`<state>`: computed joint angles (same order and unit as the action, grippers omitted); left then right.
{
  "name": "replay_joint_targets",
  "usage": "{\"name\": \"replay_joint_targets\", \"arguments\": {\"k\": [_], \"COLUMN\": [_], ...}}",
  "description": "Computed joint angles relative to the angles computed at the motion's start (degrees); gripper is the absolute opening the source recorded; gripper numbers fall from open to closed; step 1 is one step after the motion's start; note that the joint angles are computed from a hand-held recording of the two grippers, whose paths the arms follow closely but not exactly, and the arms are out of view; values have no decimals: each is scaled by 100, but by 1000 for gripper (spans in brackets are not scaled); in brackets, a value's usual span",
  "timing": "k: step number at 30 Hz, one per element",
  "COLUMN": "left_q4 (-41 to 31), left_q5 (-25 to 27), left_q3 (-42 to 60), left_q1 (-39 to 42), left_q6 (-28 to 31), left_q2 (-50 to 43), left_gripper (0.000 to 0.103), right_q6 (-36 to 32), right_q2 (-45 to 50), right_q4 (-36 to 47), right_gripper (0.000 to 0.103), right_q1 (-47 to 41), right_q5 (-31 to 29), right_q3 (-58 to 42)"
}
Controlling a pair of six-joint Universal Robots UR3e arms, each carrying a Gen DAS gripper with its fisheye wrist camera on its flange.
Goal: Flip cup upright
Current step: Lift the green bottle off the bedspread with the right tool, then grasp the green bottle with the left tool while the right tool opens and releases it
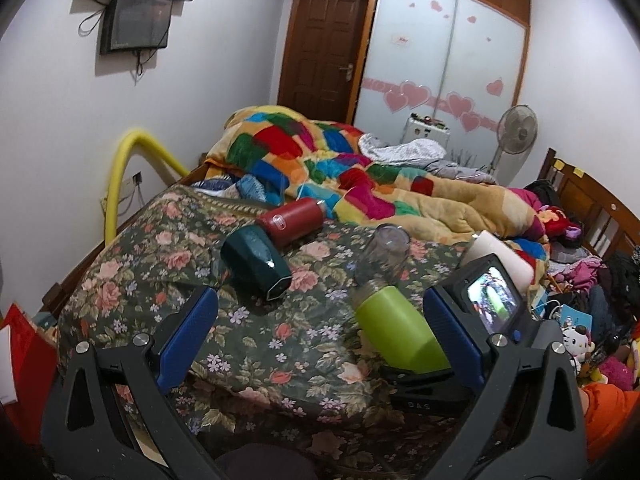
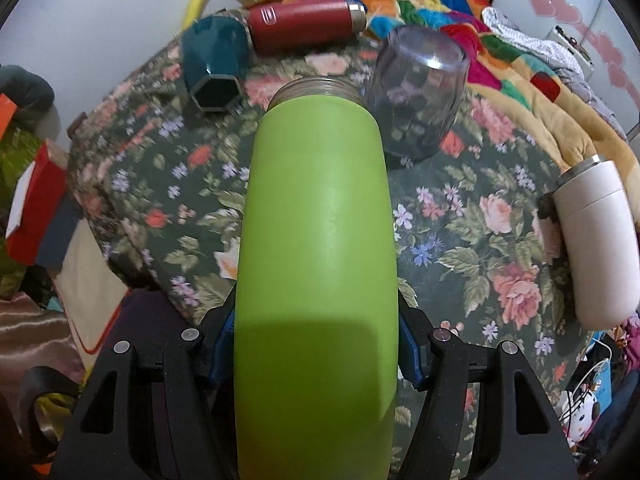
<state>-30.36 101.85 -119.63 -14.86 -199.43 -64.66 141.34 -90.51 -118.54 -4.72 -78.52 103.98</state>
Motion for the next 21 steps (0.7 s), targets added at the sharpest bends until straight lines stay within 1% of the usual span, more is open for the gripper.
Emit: {"name": "replay_joint_targets", "arguments": {"k": [2,5,9,12,15,19,21], "left_q4": [7,-38,-115,-187,-254,-376,-456], "left_q5": [-195,-762,-1071,-1141,-1086,-1048,-1157], "left_q3": [-66,-210,-239,-195,-90,199,359], "left_q1": [164,585,838,867,797,595,525], "left_q6": [1,21,19,-10,-4,63,98], "left_q2": [-42,-46,-262,-449,-634,-977,-1159], "left_gripper": [103,103,103,103,103,103,103], "right_q6": [-15,-27,-80,-131,-130,-280,-445], "right_q2": [68,152,191,161,73,-296,-698], "right_q4": [-89,-111,-183,-178,-140,337,610], "right_gripper": [61,61,62,62,62,62,62], "right_q1": [18,16,34,6,-50,-411,-724], "right_q5": [-94,-120,-182,-149,-83,247,481], "right_q3": [4,-25,-20,-39,-56,-59,48]}}
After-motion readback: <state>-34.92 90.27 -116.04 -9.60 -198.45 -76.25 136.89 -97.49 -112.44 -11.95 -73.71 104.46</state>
